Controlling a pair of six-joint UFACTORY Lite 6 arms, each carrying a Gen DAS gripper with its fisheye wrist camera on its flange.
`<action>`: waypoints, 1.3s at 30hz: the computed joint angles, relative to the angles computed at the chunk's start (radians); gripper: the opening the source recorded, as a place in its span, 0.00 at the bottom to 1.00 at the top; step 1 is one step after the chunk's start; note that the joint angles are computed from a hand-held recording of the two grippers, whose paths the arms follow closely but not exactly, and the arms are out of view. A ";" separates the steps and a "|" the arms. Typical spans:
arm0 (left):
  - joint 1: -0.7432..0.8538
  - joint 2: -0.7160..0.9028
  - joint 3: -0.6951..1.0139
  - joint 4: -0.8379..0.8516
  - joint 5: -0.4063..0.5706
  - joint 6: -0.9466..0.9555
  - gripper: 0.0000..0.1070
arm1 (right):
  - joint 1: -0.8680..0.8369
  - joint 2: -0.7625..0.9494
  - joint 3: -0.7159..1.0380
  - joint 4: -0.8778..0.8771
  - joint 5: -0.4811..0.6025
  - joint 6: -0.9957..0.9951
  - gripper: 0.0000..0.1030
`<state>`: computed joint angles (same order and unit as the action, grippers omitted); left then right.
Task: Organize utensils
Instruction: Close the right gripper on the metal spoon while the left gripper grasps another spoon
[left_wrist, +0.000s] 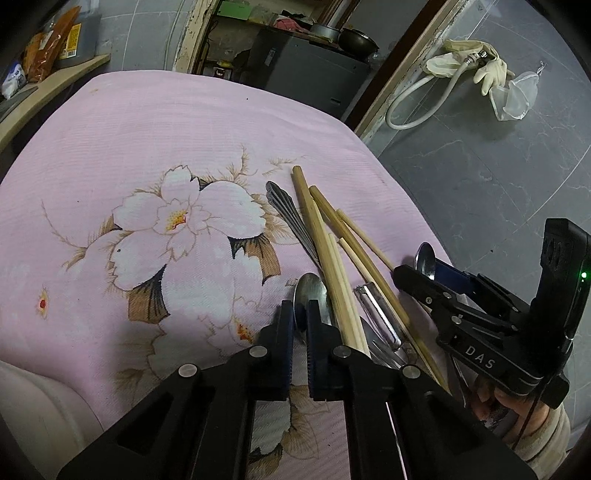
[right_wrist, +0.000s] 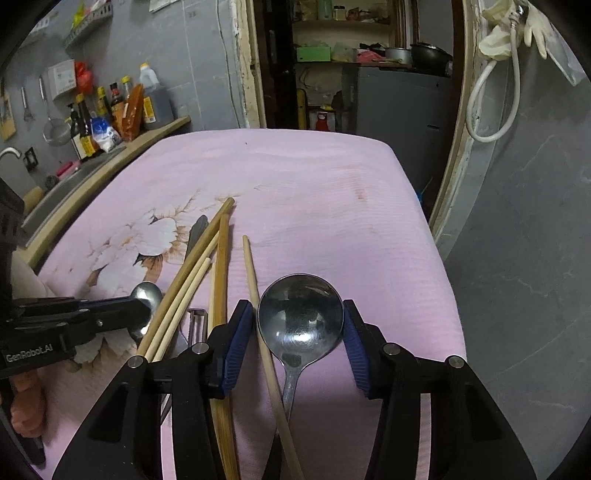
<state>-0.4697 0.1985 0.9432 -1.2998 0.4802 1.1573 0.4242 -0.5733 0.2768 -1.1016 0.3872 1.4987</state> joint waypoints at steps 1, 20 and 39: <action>0.001 0.001 0.002 0.001 0.001 0.000 0.04 | 0.008 0.006 0.002 -0.012 0.009 0.017 0.43; -0.013 -0.054 -0.041 -0.043 -0.003 0.063 0.02 | 0.109 -0.034 -0.023 -0.114 0.100 0.152 0.40; -0.140 -0.397 -0.349 -0.802 -0.198 0.841 0.00 | 0.589 0.024 0.010 -0.203 0.554 0.381 0.40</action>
